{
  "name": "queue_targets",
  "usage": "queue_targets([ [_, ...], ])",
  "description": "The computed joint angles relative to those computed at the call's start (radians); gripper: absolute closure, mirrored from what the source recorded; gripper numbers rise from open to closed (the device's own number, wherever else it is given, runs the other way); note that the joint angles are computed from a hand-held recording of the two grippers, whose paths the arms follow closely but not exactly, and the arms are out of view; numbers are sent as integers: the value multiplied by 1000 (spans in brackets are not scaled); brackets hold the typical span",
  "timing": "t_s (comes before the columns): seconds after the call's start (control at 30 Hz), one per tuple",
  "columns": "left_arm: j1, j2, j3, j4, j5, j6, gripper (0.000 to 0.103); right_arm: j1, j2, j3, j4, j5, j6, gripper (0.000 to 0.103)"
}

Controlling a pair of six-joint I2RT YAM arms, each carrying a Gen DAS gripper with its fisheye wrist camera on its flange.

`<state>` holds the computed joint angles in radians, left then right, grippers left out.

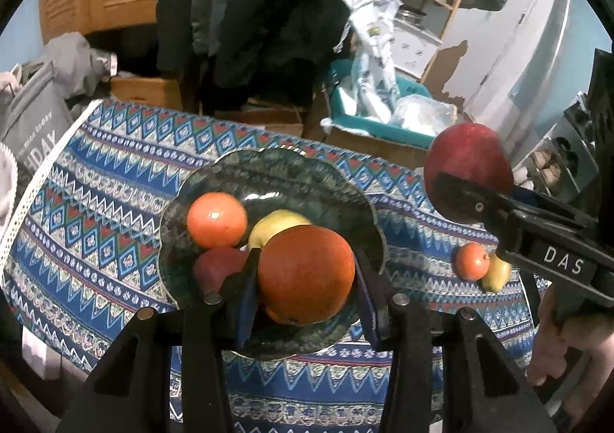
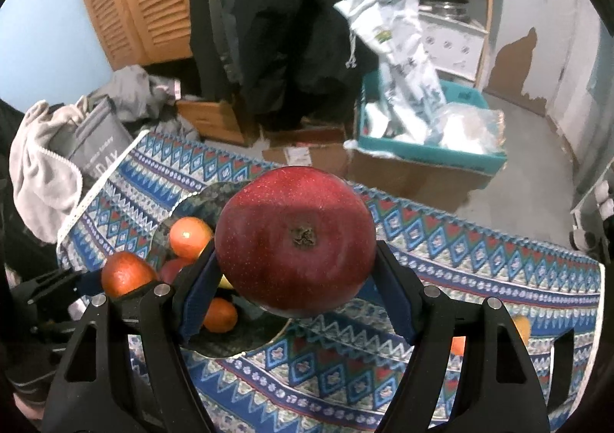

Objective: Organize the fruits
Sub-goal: 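Lower the orange and red apple onto the plate and open both tools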

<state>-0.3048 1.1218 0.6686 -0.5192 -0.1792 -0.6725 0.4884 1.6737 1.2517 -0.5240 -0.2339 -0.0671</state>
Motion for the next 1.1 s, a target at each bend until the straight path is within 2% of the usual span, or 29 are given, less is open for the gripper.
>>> queue_targets([
  [0.13, 56, 7, -47, 52, 63, 15, 58, 24, 60, 24, -2, 5, 9, 27],
  [0.4, 76, 73, -77, 115, 88, 25, 58, 63, 172, 69, -21, 14, 5, 27],
  [0.8, 73, 108, -86, 135, 89, 11, 57, 72, 268, 114, -48, -10, 4, 26],
  [0.93, 65, 110, -82, 133, 79, 14, 50, 75, 296, 132, -69, -15, 5, 26],
  [1.1, 64, 118, -78, 128, 83, 14, 50, 60, 268, 105, -25, -52, 21, 26],
])
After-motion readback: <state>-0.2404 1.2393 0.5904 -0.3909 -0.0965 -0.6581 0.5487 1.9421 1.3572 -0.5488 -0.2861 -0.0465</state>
